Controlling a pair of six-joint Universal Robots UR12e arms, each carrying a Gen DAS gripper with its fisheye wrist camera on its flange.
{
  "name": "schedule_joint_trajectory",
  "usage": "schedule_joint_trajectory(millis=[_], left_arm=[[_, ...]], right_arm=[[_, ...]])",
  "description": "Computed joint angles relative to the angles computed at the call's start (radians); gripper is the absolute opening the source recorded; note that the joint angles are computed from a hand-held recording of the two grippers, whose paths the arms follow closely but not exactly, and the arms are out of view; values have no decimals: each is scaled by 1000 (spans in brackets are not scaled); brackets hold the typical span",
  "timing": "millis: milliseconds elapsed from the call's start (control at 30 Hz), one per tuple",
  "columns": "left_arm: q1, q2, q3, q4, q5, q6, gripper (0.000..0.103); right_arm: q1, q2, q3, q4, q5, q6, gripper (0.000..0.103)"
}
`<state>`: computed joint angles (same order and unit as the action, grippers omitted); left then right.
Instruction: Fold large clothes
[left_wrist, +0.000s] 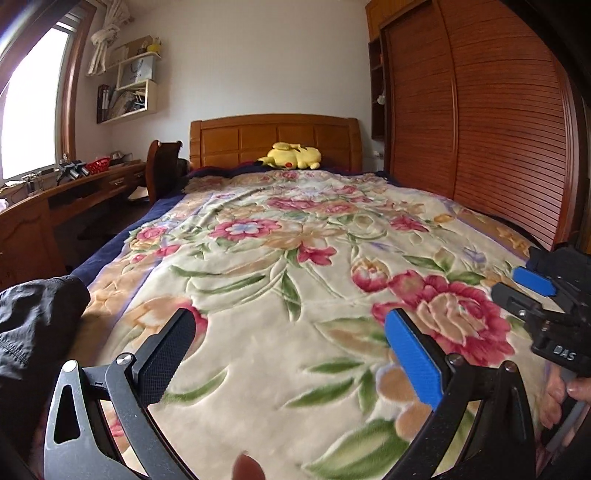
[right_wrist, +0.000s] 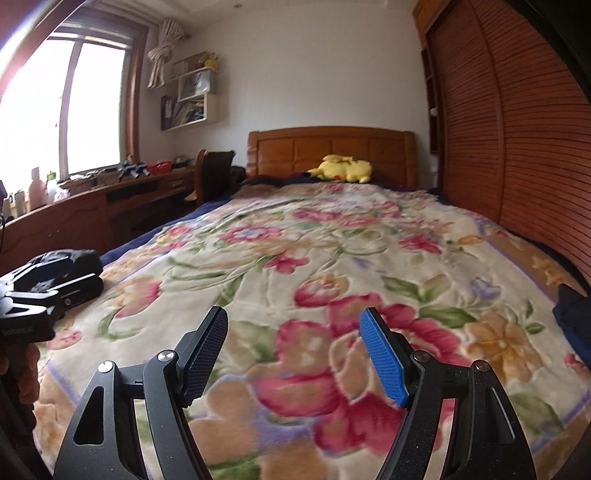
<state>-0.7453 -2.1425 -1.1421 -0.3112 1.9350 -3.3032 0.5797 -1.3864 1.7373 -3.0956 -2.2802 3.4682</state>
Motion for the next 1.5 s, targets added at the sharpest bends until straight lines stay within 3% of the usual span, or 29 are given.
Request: schedule_joint_trajectory(millis=[333, 633, 1500], left_arm=[[-7, -9, -15, 32, 6, 7, 103], [-10, -3, -36, 68, 48, -5, 103], [-7, -1, -43, 61, 55, -14, 103]], right_arm=[[26, 27, -4, -59, -86, -31, 76], [9, 29, 7, -81, -57, -36, 76], [2, 24, 22, -118, -41, -73, 76]])
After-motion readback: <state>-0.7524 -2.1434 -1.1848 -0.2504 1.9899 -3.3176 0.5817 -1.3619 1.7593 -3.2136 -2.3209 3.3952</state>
